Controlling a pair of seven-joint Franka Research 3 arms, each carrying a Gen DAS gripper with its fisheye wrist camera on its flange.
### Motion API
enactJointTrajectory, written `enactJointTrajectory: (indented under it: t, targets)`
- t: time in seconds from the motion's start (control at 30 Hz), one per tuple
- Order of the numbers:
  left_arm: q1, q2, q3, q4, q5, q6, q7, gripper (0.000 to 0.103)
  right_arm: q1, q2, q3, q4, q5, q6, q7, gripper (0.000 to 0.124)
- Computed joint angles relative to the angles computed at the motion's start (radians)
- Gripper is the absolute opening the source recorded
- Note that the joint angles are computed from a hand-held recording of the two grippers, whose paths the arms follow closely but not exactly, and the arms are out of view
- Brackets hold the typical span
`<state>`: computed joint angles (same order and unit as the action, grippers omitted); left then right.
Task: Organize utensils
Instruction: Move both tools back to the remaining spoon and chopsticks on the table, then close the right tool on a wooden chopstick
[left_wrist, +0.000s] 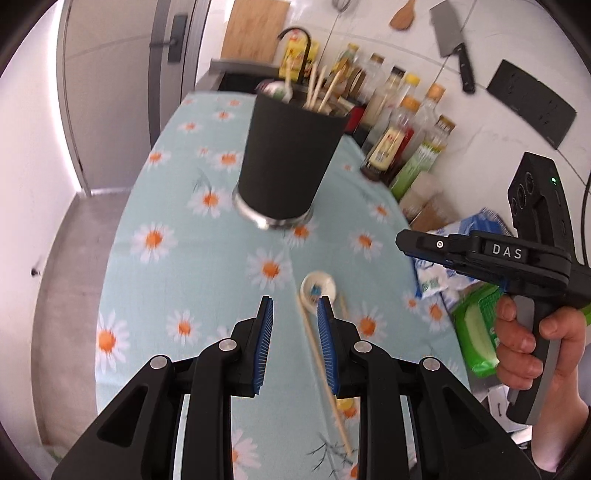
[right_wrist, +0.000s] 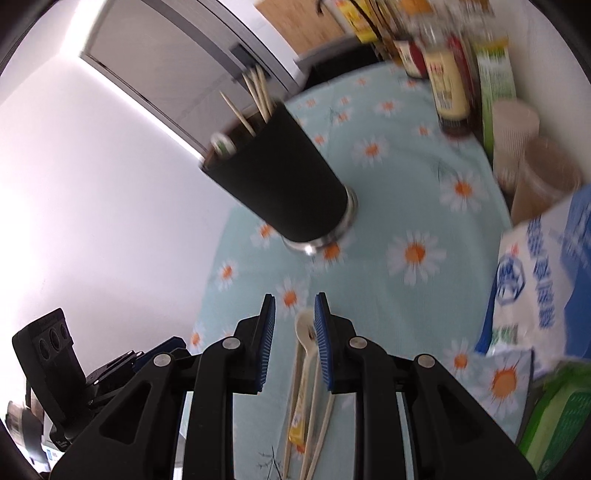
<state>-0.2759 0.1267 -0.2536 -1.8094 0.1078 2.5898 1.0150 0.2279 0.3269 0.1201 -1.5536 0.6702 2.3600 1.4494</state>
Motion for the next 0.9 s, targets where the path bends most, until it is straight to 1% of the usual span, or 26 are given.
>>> enactJointTrajectory:
  t: [0.17,0.27,0.4,0.53,0.7,0.83,0.87,0.9]
  targets:
    - [0.034,-0.009,-0.013,-0.046,-0.160,0.013,0.117,0.024,0.029,0.052,-0.021,0.070,-0.111,-0.112,0.134,0.024]
    - [0.045,-0.010,-0.015,-0.057,-0.231,-0.003,0.170,0.024,0.051,0.077,-0.034,0.113,-0.191,-0.187,0.218,0.024]
    - [0.063,-0.014,-0.022,-0.077,-0.359,-0.003,0.277,0.024,0.070,0.110,-0.041,0.167,-0.266,-0.283,0.297,0.024]
    - [0.076,-0.003,-0.028,-0.076,-0.478,-0.023,0.381,0.024,0.085,0.155,-0.045,0.236,-0.316,-0.381,0.363,0.024]
    - [0.087,0.019,-0.032,-0.064,-0.557,-0.046,0.470,0.024,0.106,0.222,-0.050,0.331,-0.368,-0.491,0.430,0.024]
    - [0.101,0.026,-0.034,-0.065,-0.615,-0.062,0.532,0.024,0.125,0.264,-0.053,0.398,-0.405,-0.540,0.460,0.023]
    - [0.104,0.025,-0.035,-0.067,-0.631,-0.066,0.547,0.024,0.129,0.272,-0.054,0.410,-0.413,-0.549,0.465,0.018]
    - [0.105,0.024,-0.034,-0.070,-0.641,-0.070,0.557,0.024,0.138,0.291,-0.057,0.442,-0.427,-0.571,0.477,0.017]
